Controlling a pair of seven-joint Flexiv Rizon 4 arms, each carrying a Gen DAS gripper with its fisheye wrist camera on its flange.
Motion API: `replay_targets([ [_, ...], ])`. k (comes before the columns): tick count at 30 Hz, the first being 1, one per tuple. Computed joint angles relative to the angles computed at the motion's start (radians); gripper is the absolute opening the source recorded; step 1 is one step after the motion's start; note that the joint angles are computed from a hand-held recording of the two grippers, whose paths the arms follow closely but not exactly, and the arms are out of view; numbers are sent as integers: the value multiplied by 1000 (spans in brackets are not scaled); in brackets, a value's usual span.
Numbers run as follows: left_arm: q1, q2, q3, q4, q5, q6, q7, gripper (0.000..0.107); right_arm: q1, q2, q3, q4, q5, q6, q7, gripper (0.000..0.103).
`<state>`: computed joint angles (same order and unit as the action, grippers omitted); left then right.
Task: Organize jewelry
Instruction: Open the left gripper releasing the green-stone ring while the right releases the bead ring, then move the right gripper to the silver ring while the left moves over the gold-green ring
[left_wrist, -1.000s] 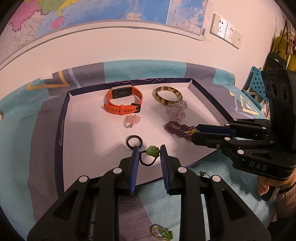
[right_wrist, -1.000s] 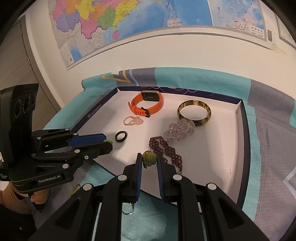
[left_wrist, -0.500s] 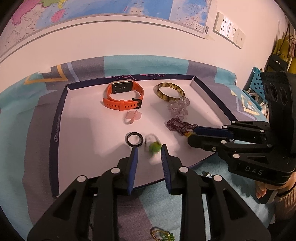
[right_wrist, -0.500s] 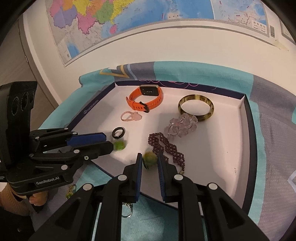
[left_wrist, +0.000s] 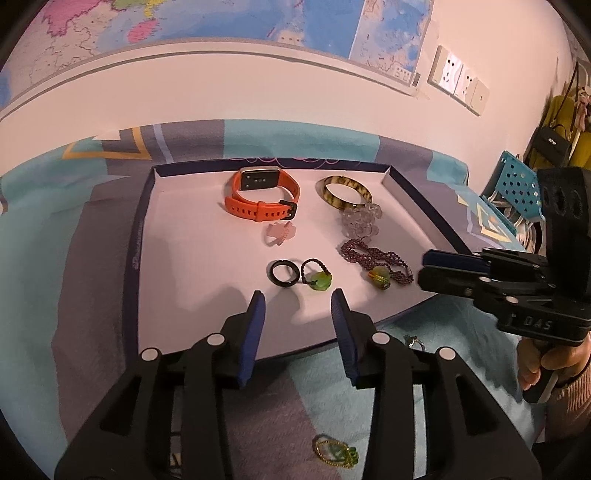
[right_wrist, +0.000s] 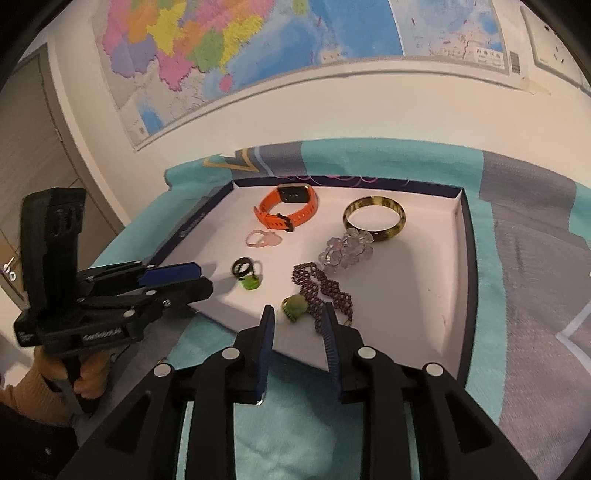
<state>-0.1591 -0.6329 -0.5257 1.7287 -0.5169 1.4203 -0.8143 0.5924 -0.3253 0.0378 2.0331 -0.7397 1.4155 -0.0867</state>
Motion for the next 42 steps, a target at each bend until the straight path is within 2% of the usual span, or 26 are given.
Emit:
replay_targets([
  [4,72,24,-88,68,-18,52,51,42,16,35,-19,31,-59,28,41,25],
  [7,157,45,-183,139,-14,103,91,44,8,49,11,38,-62,17,29,26],
  [11,237,70,-256,201,27,112,90,48,-3,39,72,24,-1,-25,-39,30],
  [16,281,99,-285,264,83,121,73,50,4,7,118,-11,96,-69,-119,30],
  [21,320,111,-310,301,123,128,45,53,29,-14,124,-56,142,-158,-172,33],
  [25,343,111,-325,313,151,125,27,54,32,-26,130,-72,178,-183,-195,34],
  [34,362,113,-339,327,182,100,22,54,52,-33,125,-102,174,-259,-216,32],
  [37,348,117,-325,326,179,82,31,54,55,-32,125,-109,170,-284,-217,29],
  [42,358,112,-346,331,149,61,65,53,53,-27,125,-103,163,-290,-199,23],
])
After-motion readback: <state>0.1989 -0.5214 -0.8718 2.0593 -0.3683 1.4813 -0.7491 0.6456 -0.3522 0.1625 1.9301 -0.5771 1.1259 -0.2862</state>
